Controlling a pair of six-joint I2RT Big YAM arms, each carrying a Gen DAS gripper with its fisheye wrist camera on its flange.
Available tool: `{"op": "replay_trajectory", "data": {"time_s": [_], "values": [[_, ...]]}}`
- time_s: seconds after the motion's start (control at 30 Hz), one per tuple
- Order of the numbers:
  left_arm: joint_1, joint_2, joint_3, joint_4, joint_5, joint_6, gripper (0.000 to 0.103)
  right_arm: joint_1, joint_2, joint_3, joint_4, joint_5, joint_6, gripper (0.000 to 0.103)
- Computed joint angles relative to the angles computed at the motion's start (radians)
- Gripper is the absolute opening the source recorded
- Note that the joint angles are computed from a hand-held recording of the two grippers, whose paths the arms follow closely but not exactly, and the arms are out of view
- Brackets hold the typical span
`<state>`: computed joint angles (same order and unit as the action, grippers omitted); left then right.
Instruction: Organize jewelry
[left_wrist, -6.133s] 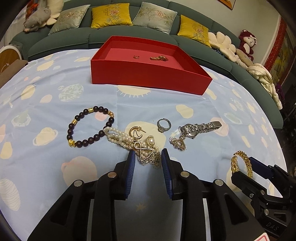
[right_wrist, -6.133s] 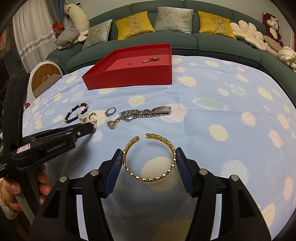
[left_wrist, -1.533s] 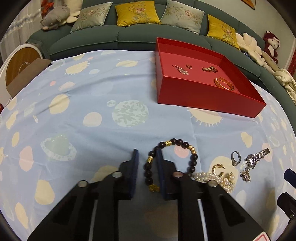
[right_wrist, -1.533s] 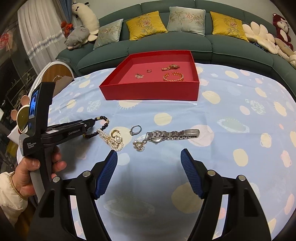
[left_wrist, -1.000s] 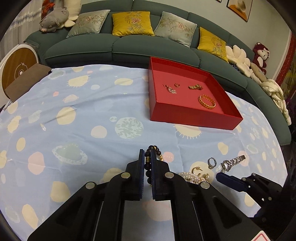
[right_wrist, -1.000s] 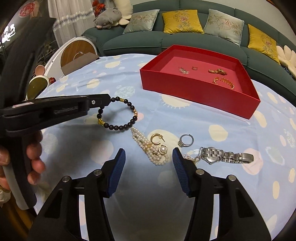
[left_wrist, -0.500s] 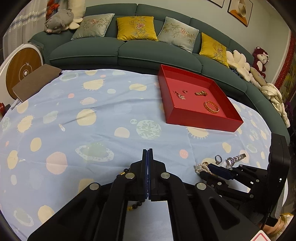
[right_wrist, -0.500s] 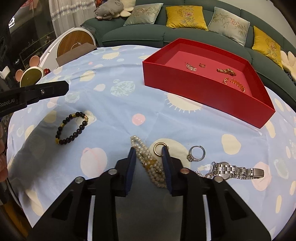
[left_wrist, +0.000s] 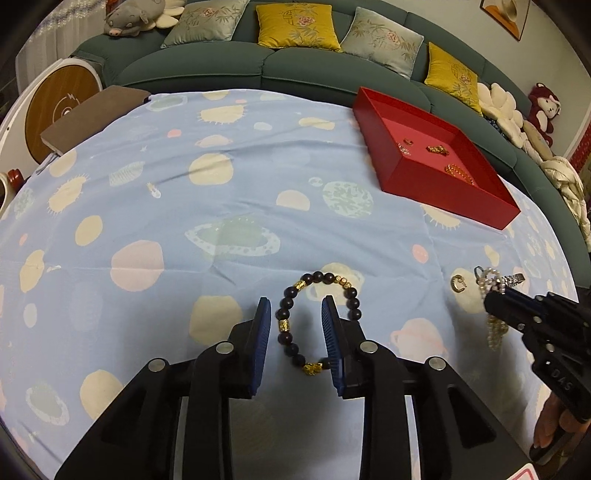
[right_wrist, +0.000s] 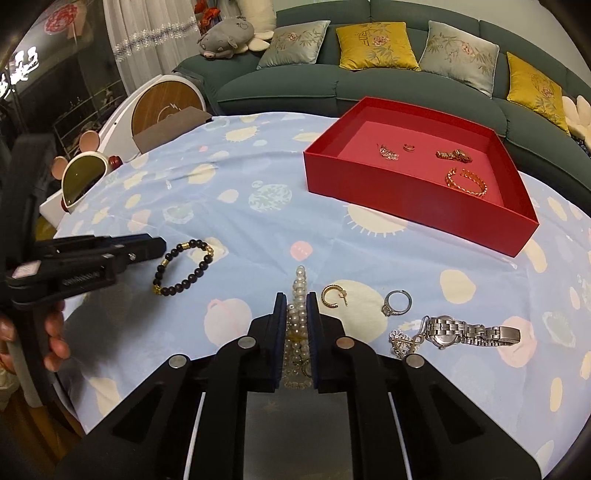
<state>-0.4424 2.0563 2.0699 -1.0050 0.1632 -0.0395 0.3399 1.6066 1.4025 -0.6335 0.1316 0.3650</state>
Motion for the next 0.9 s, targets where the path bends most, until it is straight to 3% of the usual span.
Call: {"op": "replay_trajectory", "data": {"time_s": [0.2,0.3,0.4,0.9], "values": [[-0.020,0.023,-0.003,0.039,-0.054,0.030,0.025,0.006,-0.016,-0.001,0.014,-0.008,0.005,0.010],[-0.032,0.006,-0.043,0.092,-0.104,0.061,0.007,0.007,-0.021,-0.004,0.020,-0.006,0.006,0.010],[-0.036,-0.009,-0.073,0.125,-0.114,0.073,0.005,0.003,-0.028,-0.009,0.023,-0.006,0.010,0.010],[-0.065,-0.079,-0.039,0.171,0.033,0.026,0.005,-0.012,-0.107,-0.024,0.087,0.024,0.013,0.010]]}}
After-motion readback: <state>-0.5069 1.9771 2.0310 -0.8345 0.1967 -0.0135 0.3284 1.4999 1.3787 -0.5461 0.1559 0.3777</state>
